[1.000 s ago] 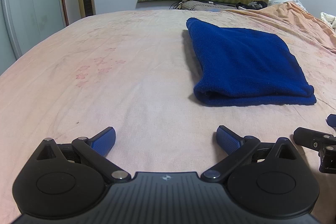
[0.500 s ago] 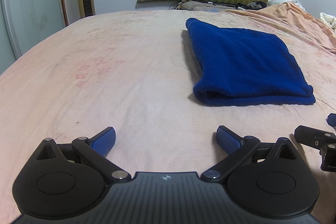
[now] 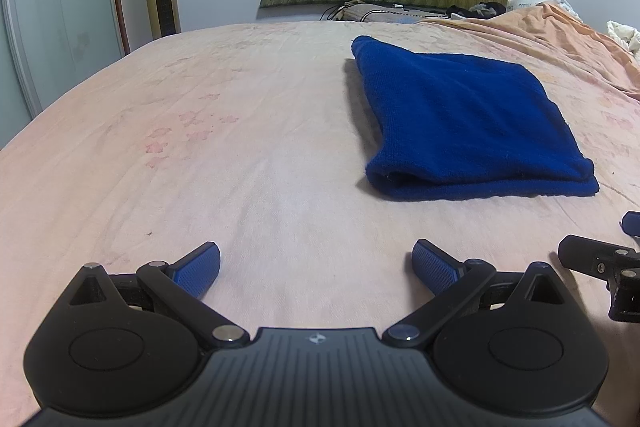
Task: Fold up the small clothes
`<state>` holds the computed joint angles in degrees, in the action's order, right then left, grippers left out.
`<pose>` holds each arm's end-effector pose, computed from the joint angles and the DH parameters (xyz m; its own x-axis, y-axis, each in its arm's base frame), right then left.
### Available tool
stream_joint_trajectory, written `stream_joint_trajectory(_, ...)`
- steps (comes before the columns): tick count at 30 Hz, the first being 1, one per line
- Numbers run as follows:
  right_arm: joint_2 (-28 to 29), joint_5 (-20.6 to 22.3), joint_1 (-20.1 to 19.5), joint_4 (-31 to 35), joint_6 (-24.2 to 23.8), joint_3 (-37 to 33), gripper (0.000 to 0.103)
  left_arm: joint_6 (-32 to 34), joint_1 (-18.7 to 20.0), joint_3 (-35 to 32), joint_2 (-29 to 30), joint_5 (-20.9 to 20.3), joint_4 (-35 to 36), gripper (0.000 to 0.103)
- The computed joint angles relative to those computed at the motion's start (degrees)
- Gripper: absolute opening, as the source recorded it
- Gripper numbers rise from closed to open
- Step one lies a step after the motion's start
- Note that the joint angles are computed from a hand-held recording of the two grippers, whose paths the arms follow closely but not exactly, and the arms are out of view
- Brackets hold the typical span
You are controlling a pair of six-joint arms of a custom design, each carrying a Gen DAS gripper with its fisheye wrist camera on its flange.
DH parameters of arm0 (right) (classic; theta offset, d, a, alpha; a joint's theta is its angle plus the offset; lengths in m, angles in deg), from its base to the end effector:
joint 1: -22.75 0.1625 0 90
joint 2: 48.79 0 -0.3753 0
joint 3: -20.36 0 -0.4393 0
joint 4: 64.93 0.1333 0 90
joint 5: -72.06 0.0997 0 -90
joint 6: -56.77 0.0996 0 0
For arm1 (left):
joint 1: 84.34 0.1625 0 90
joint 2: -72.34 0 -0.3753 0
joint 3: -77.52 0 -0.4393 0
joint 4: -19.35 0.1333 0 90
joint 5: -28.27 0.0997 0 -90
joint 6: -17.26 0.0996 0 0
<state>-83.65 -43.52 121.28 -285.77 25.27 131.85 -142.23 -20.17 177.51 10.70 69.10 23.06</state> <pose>0.1695 -0.5213 -0.0220 -0.7595 -0.1209 0.6391 -0.5672 0.6042 -0.5597 -0.0319 -0.5449 0.1025 -0.6782 0.0045 -0.7349 0.5653 0.6421 -0.5178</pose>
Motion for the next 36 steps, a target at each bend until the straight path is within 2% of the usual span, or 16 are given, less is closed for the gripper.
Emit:
stream_joint_trajectory(16, 0.1, -0.2, 0.1, -0.4, -0.5, 0.0, 0.103, 0.0, 0.0, 0.1, 0.0, 0.0, 0.0, 0.103)
stream_joint_trajectory(22, 0.5, 0.0, 0.4, -3.1, -1.3, 0.2, 0.103, -0.7, -0.2, 0.2, -0.3, 0.1, 0.7, 0.103)
stream_joint_trajectory(31, 1.4, -1.9, 2.4, -3.8, -6.0, -0.2, 0.103, -2.0, -0.9, 0.7, -1.2, -0.4, 2.5, 0.103)
stream_joint_trajectory(36, 1.3, -2.2, 2.7, -3.8, -6.3, -0.3, 0.103, -3.3, -0.7, 0.1, -1.0, -0.4, 3.9, 0.103)
